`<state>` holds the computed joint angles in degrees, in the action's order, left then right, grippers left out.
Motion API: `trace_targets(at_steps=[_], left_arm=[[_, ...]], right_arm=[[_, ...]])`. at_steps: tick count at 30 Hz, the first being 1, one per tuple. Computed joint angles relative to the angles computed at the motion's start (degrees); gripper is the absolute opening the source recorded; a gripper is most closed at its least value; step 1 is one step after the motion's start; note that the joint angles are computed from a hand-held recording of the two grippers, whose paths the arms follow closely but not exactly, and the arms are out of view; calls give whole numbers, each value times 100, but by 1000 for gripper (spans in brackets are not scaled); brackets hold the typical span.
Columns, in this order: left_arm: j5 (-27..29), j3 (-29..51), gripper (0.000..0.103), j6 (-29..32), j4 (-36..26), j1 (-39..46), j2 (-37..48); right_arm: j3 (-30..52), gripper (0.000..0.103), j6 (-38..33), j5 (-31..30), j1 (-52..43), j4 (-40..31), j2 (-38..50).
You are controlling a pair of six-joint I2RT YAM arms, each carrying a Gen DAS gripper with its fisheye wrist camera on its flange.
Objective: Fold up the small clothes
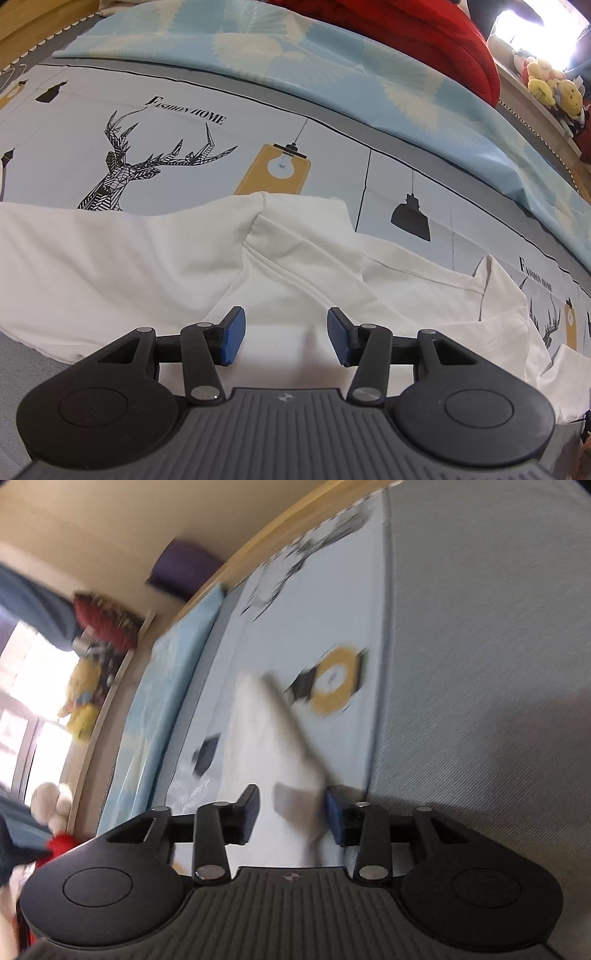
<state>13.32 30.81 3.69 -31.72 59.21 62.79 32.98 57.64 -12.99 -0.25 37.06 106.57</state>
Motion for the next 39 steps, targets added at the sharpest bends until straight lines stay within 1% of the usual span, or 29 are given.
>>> trace_targets(at_steps=[1,3,7,10,12,13,17,18,19,20,22,23,25,27,28,29,30,31,32,33,34,35,36,39], left_arm=[[-2,4,54,2,4,8,5],[15,-5,54,21,4,10,0],[21,-11,54,84,-16,35,7],[-25,-34,54,94,-2,17,1],[-53,-53,54,120,25,-18,9],[-71,-55,54,105,49,-55,32],[-81,-43,54,108,104,-58,74],[-86,-52,54,114,115,-48,71],[-95,-50,54,100,118,-47,83],[-85,-43,54,91,121,-36,110],[-68,-14,54,84,103,-33,141],[-51,0,54,86,99,-22,150],[-9,43,54,133,76,40,162],[43,99,54,203,70,175,207],[67,143,54,237,69,269,252],[98,193,54,289,67,406,305],[122,254,54,328,74,526,376],[156,322,54,384,82,686,457],[194,402,54,442,85,833,548],[242,490,54,501,88,1003,651],[281,562,54,543,89,1144,736],[324,642,54,588,79,1293,816],[360,729,54,623,69,1399,901],[490,949,54,734,20,1645,1141]], right_arm=[[54,50,2,26,78,19,49],[278,50,122,-196,42,251,346],[483,52,814,-988,-170,1416,1157],[802,52,1449,-1305,-354,2276,1790],[959,52,1846,-1221,-420,2637,2016],[984,52,1907,-1163,-458,2740,2060],[892,52,1672,-1113,-707,2974,1961],[750,51,1566,-892,-779,3083,1808],[731,50,1391,-492,-778,3033,1706],[613,49,1079,8,-792,2740,1399],[480,49,343,876,-818,1906,851],[469,49,132,1004,-878,1631,738],[600,49,-161,832,-1010,902,637],[644,49,-190,412,-1086,757,720],[779,49,-288,380,-1027,463,746],[983,49,-505,458,-925,-105,714],[1090,49,-632,611,-779,-247,764],[1117,46,-906,741,-637,-277,763],[1215,38,-1296,868,-508,-486,751],[1373,3,-1791,977,-370,-795,769],[1408,2,-2080,1074,-291,-898,755],[1366,2,-2291,1199,-250,-832,733],[1344,2,-2385,1307,-270,-834,696],[1415,2,-2305,1823,-413,-1339,529]])
